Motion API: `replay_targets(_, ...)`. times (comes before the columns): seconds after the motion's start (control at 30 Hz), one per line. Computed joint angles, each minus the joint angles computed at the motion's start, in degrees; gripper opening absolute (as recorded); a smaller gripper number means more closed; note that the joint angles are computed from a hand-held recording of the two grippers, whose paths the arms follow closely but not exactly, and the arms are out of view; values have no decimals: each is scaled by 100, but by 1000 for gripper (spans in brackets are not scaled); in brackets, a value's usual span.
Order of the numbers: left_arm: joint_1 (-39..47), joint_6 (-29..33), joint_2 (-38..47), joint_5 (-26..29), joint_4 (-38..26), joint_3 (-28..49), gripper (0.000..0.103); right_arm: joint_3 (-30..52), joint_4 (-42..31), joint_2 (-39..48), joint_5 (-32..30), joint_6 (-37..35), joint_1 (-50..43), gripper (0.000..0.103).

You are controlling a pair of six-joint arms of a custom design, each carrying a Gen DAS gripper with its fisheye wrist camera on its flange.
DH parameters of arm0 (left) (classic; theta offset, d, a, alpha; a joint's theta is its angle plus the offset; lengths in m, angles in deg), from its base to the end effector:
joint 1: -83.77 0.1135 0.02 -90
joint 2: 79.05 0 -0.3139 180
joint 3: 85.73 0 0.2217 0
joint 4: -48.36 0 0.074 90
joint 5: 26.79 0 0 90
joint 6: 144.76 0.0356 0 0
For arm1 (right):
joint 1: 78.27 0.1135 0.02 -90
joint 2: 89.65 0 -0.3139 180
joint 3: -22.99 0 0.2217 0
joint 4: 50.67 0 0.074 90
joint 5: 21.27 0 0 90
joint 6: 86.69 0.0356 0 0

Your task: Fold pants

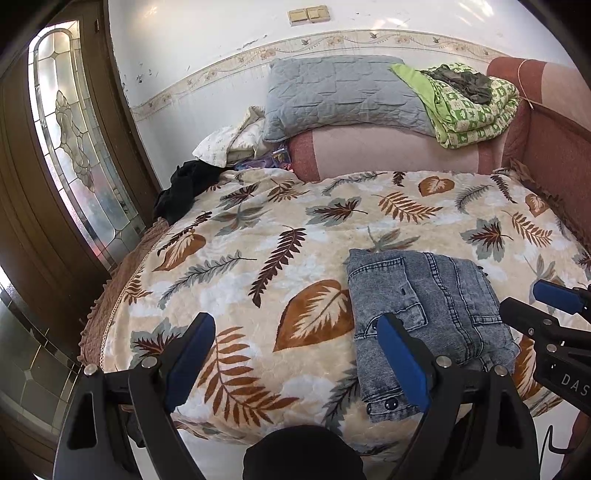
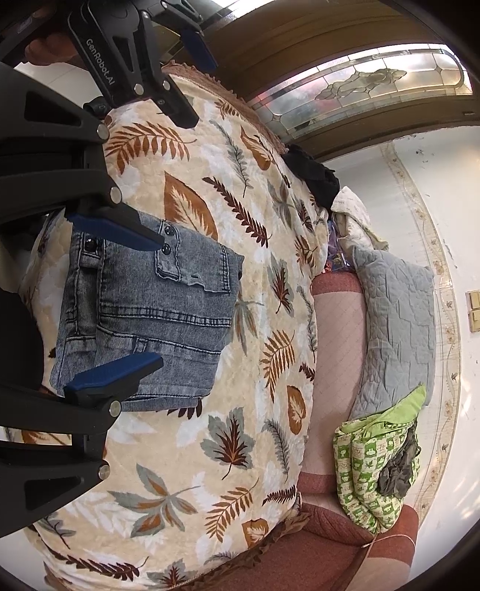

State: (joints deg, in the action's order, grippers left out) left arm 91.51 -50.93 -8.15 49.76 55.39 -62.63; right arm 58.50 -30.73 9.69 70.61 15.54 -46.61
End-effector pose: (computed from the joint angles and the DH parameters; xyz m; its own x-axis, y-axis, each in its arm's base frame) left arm 0.1460 0.0282 0.1749 -0.6660 -0.0250 -0.7455 -0.2616 0.9438 0.2021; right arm 0.2114 0.1290 0.1483 -0.6836 -0.1728 -0.7091 -0.3680 0.9206 0.1304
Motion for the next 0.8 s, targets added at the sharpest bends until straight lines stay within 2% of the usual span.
replay_targets(0.3,-76,-35,-456,-10,-409,84,90,-27,-79,-203,102,11,143,61)
replay_targets(0.8,-340,-112,-1895,-252,-1809,417,90,-333,-232,-1197,286,55,284,61)
